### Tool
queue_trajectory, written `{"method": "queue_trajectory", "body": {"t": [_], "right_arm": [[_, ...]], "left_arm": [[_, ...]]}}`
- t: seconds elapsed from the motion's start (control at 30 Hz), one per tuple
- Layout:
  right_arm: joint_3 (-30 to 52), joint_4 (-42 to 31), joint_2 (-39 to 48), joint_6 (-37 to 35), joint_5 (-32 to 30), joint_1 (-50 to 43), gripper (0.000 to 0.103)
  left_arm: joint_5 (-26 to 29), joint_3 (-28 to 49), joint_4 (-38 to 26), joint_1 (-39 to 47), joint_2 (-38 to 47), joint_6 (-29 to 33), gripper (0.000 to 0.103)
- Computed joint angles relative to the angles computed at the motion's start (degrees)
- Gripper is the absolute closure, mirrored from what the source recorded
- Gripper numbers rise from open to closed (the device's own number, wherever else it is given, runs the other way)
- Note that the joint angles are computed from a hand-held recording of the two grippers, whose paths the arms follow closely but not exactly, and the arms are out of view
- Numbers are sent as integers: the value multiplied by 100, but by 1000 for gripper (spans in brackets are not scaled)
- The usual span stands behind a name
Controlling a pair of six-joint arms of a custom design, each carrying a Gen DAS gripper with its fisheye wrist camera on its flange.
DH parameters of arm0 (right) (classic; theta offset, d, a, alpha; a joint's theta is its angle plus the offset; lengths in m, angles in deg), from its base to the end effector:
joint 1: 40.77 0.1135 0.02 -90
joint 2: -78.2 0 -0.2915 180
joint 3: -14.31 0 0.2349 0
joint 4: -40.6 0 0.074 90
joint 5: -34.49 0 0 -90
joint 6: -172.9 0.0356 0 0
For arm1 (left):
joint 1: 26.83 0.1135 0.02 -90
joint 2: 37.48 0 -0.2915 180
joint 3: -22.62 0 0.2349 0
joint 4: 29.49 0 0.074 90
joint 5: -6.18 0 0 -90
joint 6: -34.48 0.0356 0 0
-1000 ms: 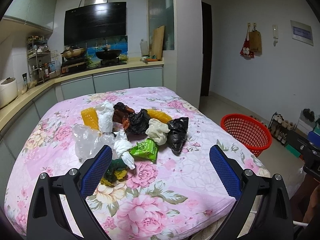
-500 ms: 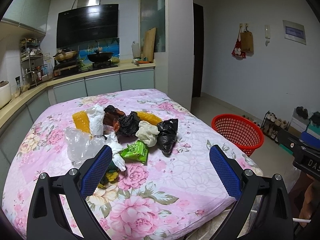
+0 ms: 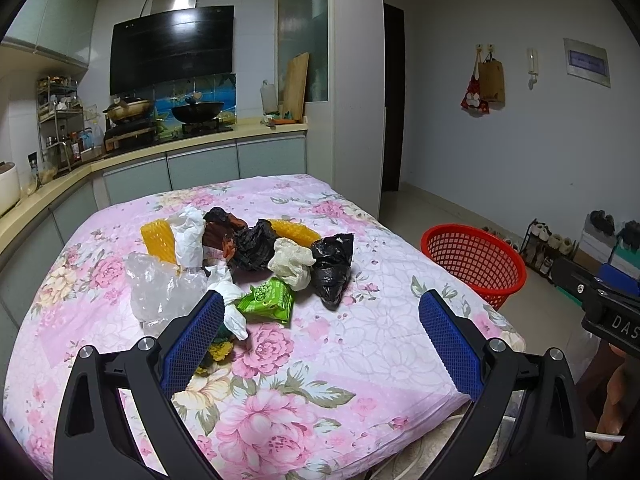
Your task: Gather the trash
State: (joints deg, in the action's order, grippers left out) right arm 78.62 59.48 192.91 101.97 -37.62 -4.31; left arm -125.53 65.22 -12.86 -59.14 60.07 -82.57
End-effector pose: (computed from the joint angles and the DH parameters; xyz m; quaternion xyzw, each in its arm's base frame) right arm 0.3150 0.2191 0.1409 -0.0552 0.8635 0.1047 0.4902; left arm 0.2426 -0.1254 0.1478 -0.1164 0.8473 0.0767 0.5125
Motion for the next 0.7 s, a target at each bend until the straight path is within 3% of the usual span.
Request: {"method": "queue_trajectory", "body": {"t": [0.37, 0.7], "right_arm": [[122, -8, 175, -19, -224, -92, 7], [996, -762, 631, -155, -606, -122, 7]], "left_arm": [[169, -318, -77, 611, -422, -35, 8], [1135, -641, -88, 2330, -844, 161, 9]]}}
